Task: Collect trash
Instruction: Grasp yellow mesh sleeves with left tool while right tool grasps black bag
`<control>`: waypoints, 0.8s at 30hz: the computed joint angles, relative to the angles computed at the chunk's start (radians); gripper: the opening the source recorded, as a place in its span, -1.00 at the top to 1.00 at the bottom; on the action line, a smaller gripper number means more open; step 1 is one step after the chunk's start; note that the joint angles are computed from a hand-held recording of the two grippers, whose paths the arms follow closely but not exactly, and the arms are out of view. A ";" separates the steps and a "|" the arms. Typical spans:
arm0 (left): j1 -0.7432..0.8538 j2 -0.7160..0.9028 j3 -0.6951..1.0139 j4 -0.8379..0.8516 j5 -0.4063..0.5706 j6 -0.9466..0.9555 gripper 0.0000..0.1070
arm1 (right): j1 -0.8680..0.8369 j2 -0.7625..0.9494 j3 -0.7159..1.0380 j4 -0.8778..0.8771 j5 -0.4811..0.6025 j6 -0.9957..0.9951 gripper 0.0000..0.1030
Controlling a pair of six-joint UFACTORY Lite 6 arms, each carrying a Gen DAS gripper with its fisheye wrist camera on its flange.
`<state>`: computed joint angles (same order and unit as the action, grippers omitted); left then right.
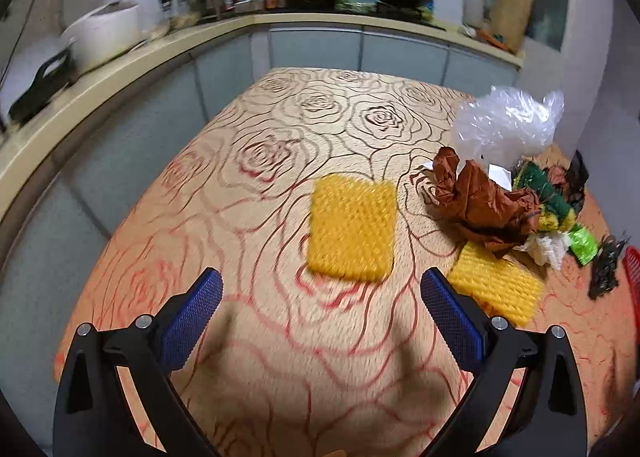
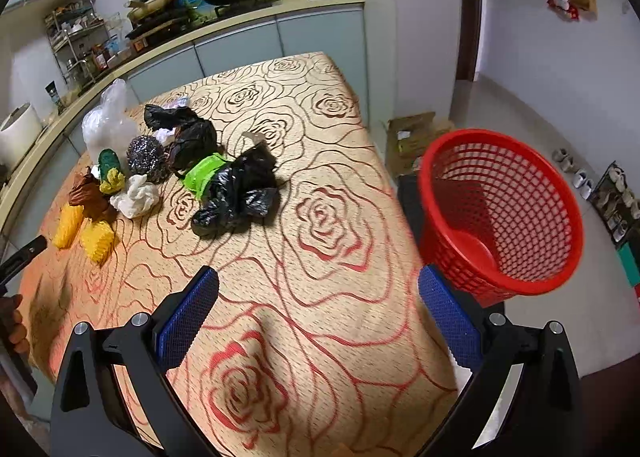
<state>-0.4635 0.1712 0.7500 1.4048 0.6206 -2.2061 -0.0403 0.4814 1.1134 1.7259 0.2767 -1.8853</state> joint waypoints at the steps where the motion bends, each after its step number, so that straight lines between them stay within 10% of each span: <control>1: 0.013 0.032 0.030 -0.001 -0.010 0.026 -0.79 | 0.014 0.007 0.011 0.010 -0.012 -0.007 -0.90; 10: 0.150 0.264 0.226 0.022 -0.146 0.128 -0.68 | 0.054 0.067 0.104 -0.081 -0.065 0.102 -0.90; 24: 0.145 0.235 0.211 0.132 -0.117 0.034 0.54 | 0.095 0.173 0.252 -0.259 -0.060 0.293 -0.89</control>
<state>-0.3183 0.4061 0.9613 1.5368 0.5037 -2.1725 0.0544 0.6548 1.3658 1.4673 0.2171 -1.5924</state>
